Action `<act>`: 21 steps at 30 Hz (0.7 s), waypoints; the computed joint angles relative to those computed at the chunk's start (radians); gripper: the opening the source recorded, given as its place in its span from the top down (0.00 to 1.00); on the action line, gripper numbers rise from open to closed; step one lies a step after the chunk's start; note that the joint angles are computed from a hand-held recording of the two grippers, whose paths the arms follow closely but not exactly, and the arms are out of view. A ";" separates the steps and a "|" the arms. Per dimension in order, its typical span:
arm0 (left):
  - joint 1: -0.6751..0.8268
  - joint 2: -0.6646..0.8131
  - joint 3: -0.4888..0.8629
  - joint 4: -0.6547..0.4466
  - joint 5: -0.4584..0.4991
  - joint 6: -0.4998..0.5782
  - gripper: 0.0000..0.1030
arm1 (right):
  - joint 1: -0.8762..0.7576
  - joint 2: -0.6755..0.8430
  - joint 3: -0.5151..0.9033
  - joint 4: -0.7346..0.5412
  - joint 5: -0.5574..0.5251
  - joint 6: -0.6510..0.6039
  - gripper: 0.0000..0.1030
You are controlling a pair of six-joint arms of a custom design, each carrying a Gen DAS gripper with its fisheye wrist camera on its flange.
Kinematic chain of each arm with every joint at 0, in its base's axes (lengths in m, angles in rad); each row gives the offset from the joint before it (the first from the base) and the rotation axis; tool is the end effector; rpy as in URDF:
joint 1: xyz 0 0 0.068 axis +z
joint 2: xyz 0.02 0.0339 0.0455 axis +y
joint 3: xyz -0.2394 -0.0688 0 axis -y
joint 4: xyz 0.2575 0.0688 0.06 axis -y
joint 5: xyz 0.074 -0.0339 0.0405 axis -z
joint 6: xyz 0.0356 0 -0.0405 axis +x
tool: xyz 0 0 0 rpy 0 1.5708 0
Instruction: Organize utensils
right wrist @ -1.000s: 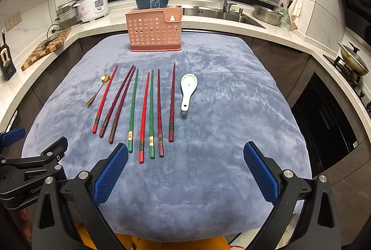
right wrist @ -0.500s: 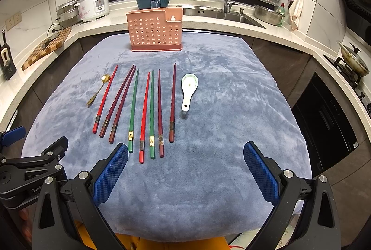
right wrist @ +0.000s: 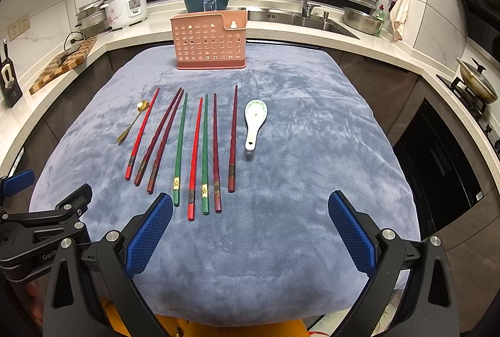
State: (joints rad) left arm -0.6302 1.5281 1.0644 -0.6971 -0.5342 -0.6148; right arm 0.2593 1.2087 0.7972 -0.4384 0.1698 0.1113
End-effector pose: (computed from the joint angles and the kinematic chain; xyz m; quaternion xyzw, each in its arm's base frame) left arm 0.2600 -0.1672 0.1952 -0.0465 0.9447 0.0955 0.3102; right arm 0.2598 0.0627 0.2074 -0.0391 0.9320 -0.0132 0.3600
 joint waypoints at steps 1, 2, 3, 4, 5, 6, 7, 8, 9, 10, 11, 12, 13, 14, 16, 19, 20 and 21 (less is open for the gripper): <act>0.001 0.001 0.000 0.001 0.001 0.000 0.07 | 0.000 0.001 0.001 0.000 0.000 0.000 0.07; 0.000 0.000 0.000 0.000 0.001 0.000 0.07 | 0.000 0.001 0.001 0.000 0.000 0.000 0.07; 0.001 0.000 0.000 0.000 0.001 0.000 0.07 | 0.000 0.001 0.001 0.000 0.000 0.000 0.07; 0.000 0.000 0.000 0.000 0.001 0.000 0.07 | 0.000 0.001 0.001 0.000 0.000 0.000 0.07; 0.000 0.000 0.000 0.000 0.001 0.000 0.07 | 0.000 0.001 0.001 0.000 0.000 0.000 0.07; 0.000 0.000 0.000 0.000 0.001 0.000 0.07 | 0.002 0.004 0.004 -0.002 0.001 0.002 0.07; 0.000 0.000 0.000 0.000 0.001 0.000 0.07 | 0.001 0.002 0.002 -0.001 0.001 0.001 0.07; 0.001 0.001 0.000 0.002 0.002 0.002 0.07 | 0.000 0.001 0.001 0.000 0.000 0.000 0.07; 0.000 0.000 0.000 0.000 0.001 0.000 0.07 | 0.001 0.003 0.003 -0.001 0.001 0.002 0.07; 0.000 0.000 0.000 0.000 0.001 0.000 0.07 | 0.001 0.002 0.002 -0.001 0.000 0.001 0.07; 0.000 0.000 0.000 0.000 0.001 0.000 0.07 | 0.000 0.001 0.001 0.000 0.000 0.000 0.07; 0.000 0.001 0.000 0.000 0.002 -0.001 0.07 | 0.000 0.001 0.000 0.001 0.000 0.000 0.07; -0.001 0.002 0.000 0.000 0.002 -0.004 0.07 | 0.000 0.002 0.001 0.000 -0.001 0.000 0.07; -0.002 0.003 -0.001 0.001 0.001 -0.006 0.07 | -0.001 0.002 0.001 -0.001 -0.001 0.000 0.07; -0.004 0.004 -0.001 0.001 0.001 -0.009 0.07 | 0.002 0.004 0.005 -0.004 -0.001 0.004 0.07; -0.003 0.010 0.000 0.002 0.003 -0.009 0.07 | 0.004 0.013 0.006 -0.004 -0.003 0.009 0.07; -0.002 0.010 0.001 0.002 0.003 -0.010 0.07 | 0.002 0.017 0.006 -0.002 -0.006 0.010 0.07; 0.002 0.012 0.000 0.004 0.009 -0.010 0.07 | -0.002 0.022 0.007 0.001 -0.011 0.010 0.07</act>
State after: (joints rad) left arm -0.6283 1.5402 1.0643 -0.6930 -0.5257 -0.6244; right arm 0.2576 1.2310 0.8042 -0.4374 0.1593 0.1215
